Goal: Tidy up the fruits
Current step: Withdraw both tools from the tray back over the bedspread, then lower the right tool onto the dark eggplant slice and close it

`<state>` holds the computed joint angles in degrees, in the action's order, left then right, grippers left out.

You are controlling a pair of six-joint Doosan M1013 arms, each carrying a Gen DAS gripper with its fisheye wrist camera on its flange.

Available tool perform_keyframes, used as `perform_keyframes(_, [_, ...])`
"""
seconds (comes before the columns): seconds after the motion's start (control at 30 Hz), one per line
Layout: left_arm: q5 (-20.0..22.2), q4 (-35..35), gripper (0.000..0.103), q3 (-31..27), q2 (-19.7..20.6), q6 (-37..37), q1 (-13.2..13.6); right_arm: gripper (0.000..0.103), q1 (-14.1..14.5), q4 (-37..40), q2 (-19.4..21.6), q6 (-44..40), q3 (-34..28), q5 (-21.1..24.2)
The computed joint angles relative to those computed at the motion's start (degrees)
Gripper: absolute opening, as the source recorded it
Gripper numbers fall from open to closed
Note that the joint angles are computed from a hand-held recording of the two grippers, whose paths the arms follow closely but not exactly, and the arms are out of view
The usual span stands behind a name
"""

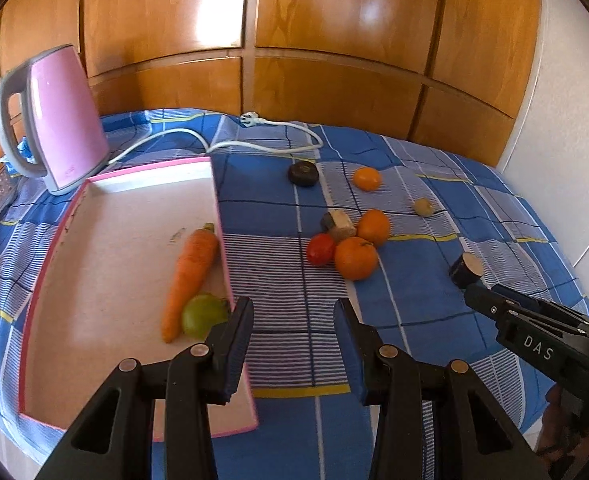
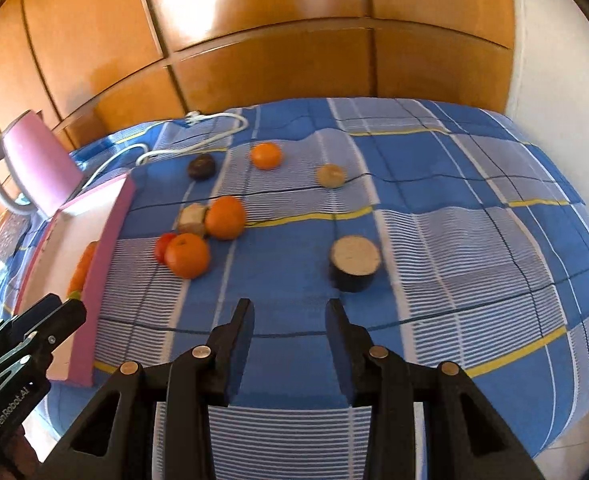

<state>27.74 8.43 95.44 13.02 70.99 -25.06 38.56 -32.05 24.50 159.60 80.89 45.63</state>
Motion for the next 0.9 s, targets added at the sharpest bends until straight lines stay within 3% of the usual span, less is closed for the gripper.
perform_keyframes(0.3, [0.82, -3.95, 0.042, -1.18, 1.17, 4.55, -0.27, 0.043, -1.41, -0.95, -0.85, 4.89, 1.96, 1.65])
perform_keyframes(0.9, [2.30, -4.64, 0.043, -3.22, 3.39, 4.52, -0.53, 0.044, -3.33, 2.29, 2.12, -0.67, -1.12, 2.26])
